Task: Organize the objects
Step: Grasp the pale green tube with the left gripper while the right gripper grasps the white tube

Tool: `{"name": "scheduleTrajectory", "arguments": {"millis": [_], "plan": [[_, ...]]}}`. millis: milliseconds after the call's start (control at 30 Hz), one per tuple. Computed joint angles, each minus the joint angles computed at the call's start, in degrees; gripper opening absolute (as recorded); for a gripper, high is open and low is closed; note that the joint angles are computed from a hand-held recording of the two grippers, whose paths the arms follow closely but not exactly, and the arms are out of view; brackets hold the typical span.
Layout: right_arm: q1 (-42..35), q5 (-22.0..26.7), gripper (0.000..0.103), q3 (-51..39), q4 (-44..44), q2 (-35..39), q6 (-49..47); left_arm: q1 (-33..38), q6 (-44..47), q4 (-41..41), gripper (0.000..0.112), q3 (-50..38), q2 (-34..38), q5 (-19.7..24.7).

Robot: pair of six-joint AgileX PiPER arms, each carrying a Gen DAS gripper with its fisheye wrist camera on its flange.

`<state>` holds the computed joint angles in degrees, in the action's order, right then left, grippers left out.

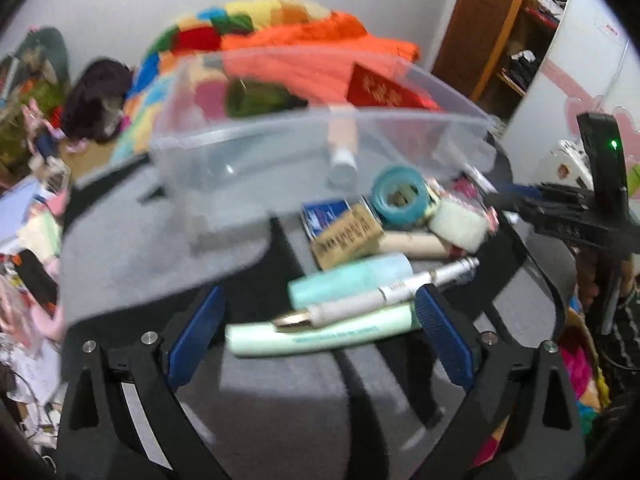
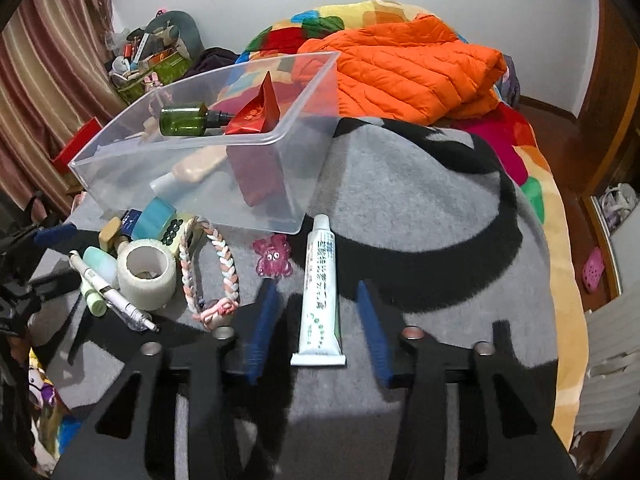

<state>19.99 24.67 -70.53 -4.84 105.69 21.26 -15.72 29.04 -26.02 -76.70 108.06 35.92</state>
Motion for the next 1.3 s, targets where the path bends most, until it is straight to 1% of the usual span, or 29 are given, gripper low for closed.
{"name": "scheduleTrajectory", "arguments": {"millis": [33,100,133,200,267,300,367,433,467,533,567,700,800,900,1000,1067,1100,1133,1200,1233,1267,1300], "plan": [[0.00,0.05,0.021,-0.07,-0.04,0.03,-0.05,-0.05,0.98,-0.81,0.097,0.91,-0.52,-0.34],[-0.14,-0.06,0.016,0.16,0.62,-0.17,-0.53,0.23,5.64,-5.26,0.097,4.20,-2.53,-1.12],[-0.22,-0.22,0.016,0.37,0.73,-0.31,-0.57,0.47,7.59,-7.21,0.096,5.49,-3.42,-0.87],[0.02,-0.47,0.016,1.16,0.02,-0.91,0.44,0.51,9.70,-9.58,0.090,8.76,-5.84,-1.15],[0.25,-1.08,0.016,2.47,-0.19,-1.80,0.96,0.48,11.21,-11.16,0.081,11.72,-8.00,-1.14],[0.29,-1.28,0.016,2.91,-0.14,-2.09,0.99,0.58,11.95,-12.11,0.079,12.69,-8.73,-0.71],[0.63,-1.67,0.016,4.15,-0.59,-2.99,1.59,-0.01,12.48,-12.85,0.072,14.61,-10.05,-0.54],[0.94,-2.13,0.016,5.81,-0.49,-4.23,1.57,-1.11,12.03,-12.21,0.071,15.85,-11.09,-1.41],[1.12,-2.36,0.016,7.00,-0.14,-5.19,1.34,-1.53,12.62,-12.66,0.070,16.37,-11.63,-1.12],[1.25,-2.62,0.016,8.45,0.48,-6.37,0.87,-1.97,15.39,-15.02,0.068,16.20,-11.77,1.56],[1.36,-2.86,0.016,9.47,0.85,-7.14,0.60,-2.78,15.11,-14.81,0.068,15.85,-11.67,1.98],[2.23,-3.99,0.016,14.02,1.34,-10.72,0.96,-6.85,10.93,-9.26,0.068,15.00,-11.13,-0.67],[3.57,-4.44,0.016,16.36,-1.01,-12.67,3.95,-8.63,7.76,-6.06,0.067,12.97,-9.14,-2.63],[4.75,-4.32,0.016,17.14,-5.25,-13.31,8.83,-10.40,3.21,-1.14,0.056,11.83,-7.98,-5.42],[5.61,-3.48,0.016,16.20,-8.81,-12.53,12.86,-10.89,-0.77,0.90,0.044,11.73,-7.67,-7.03],[6.15,-2.92,0.016,15.43,-10.91,-11.96,14.70,-11.28,-4.00,3.46,0.030,11.90,-7.74,-8.11],[6.26,-2.99,0.016,15.16,-11.49,-11.68,15.34,-11.27,-4.83,4.00,0.027,12.39,-7.99,-8.81],[6.29,-3.15,0.016,15.22,-11.78,-11.63,15.75,-11.16,-5.08,3.95,0.020,12.96,-8.38,-9.22],[6.29,-3.87,0.016,15.67,-12.24,-11.86,17.04,-11.27,-6.16,4.32,0.015,14.47,-9.46,-10.09],[6.39,-4.14,0.016,16.03,-12.54,-12.16,17.84,-11.80,-8.85,6.57,0.015,15.33,-10.18,-11.00],[6.45,-4.36,0.016,16.35,-12.72,-12.43,18.33,-12.78,-13.58,11.10,0.015,16.38,-11.13,-12.23],[6.58,-4.75,0.016,16.87,-13.28,-12.99,19.31,-13.39,-16.20,13.72,0.015,17.17,-11.81,-13.07]]}}
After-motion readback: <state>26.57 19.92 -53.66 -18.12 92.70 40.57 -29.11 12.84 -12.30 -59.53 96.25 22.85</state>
